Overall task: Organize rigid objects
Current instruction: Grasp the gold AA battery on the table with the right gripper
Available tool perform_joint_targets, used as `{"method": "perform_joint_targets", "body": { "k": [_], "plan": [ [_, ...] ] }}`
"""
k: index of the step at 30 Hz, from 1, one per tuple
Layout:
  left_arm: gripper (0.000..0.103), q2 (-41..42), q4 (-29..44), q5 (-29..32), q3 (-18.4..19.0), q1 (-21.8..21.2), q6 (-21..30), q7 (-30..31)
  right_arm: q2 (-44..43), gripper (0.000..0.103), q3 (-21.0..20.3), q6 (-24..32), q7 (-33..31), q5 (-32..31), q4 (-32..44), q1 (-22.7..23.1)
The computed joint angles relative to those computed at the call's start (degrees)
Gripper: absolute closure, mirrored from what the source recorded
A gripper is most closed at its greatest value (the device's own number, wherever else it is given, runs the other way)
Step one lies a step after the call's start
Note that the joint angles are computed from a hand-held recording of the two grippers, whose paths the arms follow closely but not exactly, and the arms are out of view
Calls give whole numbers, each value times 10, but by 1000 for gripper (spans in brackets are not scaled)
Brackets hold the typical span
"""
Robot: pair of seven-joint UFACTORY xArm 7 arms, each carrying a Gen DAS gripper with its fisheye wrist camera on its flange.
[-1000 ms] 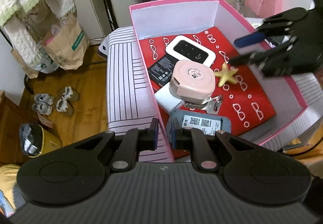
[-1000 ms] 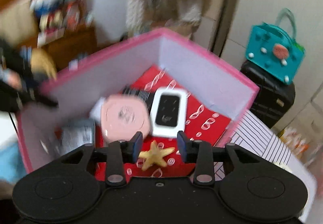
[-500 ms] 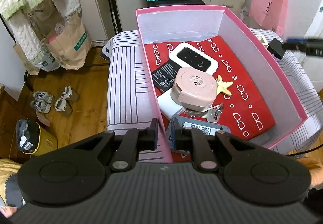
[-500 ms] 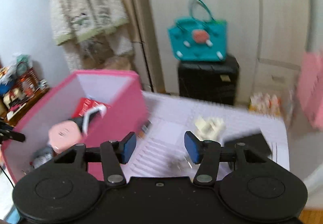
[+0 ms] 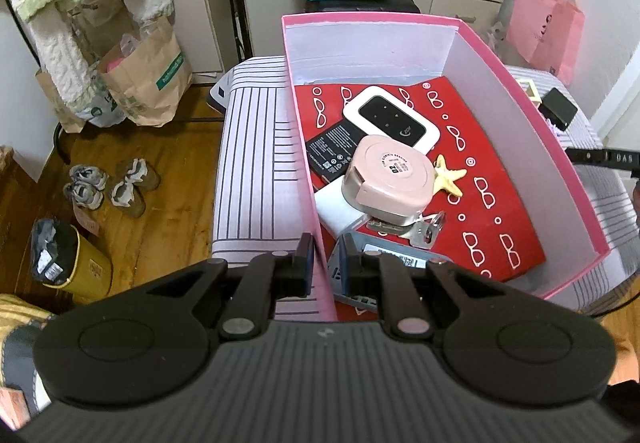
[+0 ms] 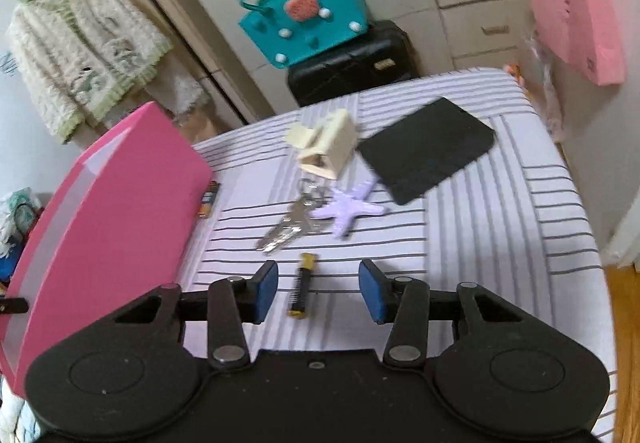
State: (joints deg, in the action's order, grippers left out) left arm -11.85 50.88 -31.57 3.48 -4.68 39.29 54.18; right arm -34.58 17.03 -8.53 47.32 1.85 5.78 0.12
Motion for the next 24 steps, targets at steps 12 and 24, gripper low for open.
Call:
{"method": "perform_joint_targets", "body": {
  "k": [12,24],
  "plan": [
    [91,-4,-7,-2,0,-4,-10,1,-40,92,289,69,36,-93,53,-219],
    [91,0,-5,-13,2,-2,-8,13,-116,92,141,118,41,-157,55,-59]
  ]
}}
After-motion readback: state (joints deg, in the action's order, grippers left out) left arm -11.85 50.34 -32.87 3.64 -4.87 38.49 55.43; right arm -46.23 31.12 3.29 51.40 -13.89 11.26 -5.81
